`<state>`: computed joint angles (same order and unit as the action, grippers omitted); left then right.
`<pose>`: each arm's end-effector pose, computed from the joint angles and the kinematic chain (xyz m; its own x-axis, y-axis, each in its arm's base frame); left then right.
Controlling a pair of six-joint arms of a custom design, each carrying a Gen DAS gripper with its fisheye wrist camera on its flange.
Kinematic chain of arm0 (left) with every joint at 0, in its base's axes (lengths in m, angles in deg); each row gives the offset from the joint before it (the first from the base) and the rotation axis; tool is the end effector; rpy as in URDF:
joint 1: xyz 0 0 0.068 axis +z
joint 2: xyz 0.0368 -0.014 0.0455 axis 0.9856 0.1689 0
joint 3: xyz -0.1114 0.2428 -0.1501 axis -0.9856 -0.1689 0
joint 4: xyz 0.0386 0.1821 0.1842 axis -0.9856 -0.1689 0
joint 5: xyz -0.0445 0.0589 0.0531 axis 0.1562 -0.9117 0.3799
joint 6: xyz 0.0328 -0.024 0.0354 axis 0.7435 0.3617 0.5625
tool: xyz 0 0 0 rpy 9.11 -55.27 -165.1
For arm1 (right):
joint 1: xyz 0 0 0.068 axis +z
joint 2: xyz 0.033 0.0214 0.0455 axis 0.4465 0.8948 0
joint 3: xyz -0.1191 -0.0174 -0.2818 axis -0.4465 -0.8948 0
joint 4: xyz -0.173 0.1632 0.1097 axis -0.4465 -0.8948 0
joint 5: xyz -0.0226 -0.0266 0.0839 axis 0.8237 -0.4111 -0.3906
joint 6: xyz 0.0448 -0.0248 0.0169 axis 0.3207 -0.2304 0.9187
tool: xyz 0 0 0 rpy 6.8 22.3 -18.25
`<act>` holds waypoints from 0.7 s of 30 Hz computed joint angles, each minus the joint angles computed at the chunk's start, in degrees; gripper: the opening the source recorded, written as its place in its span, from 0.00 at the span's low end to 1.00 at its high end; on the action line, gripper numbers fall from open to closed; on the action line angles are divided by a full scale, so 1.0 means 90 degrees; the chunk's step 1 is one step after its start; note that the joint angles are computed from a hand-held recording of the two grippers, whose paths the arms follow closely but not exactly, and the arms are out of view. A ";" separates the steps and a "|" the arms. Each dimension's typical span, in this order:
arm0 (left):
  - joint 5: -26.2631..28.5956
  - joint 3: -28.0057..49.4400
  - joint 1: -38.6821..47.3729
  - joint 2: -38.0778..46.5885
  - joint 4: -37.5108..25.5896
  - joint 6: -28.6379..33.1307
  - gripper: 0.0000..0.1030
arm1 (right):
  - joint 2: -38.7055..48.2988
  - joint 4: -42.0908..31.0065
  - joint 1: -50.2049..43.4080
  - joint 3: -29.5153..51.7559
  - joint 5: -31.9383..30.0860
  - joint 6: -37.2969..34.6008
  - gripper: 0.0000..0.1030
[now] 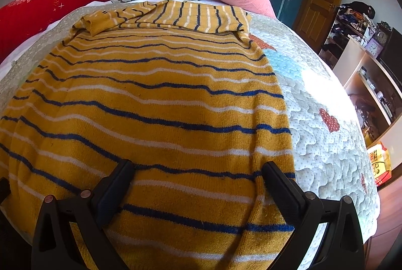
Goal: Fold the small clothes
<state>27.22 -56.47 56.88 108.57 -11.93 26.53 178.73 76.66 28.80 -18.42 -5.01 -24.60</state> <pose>0.2081 -0.0734 0.1767 -0.7412 -0.3432 -0.5769 -0.4182 0.9083 -0.0031 0.3625 0.0154 0.1374 -0.7524 -0.3215 -0.5749 -0.2859 0.9457 -0.1546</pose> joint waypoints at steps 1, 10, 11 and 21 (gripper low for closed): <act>-0.0114 0.0041 -0.0048 -0.0172 -0.0160 0.0013 0.92 | -0.0086 -0.0067 0.0009 -0.0006 0.0060 -0.0030 0.99; -0.0971 0.1786 0.0138 -0.2498 -0.2390 0.1265 0.92 | -0.2310 -0.1302 -0.0660 0.0055 -0.1224 -0.0241 0.91; -0.1150 0.2201 0.0145 -0.2631 -0.2653 0.1515 0.92 | -0.2539 -0.1689 -0.0792 0.0345 -0.1477 -0.0309 0.91; -0.1257 0.6607 0.1215 -0.1739 -0.3895 0.3639 0.92 | -0.2473 -0.4528 -0.1072 0.5432 -0.2318 -0.0005 0.91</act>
<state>15.91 2.99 67.81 92.92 -46.99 59.28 156.47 35.91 19.15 30.47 -25.87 -24.65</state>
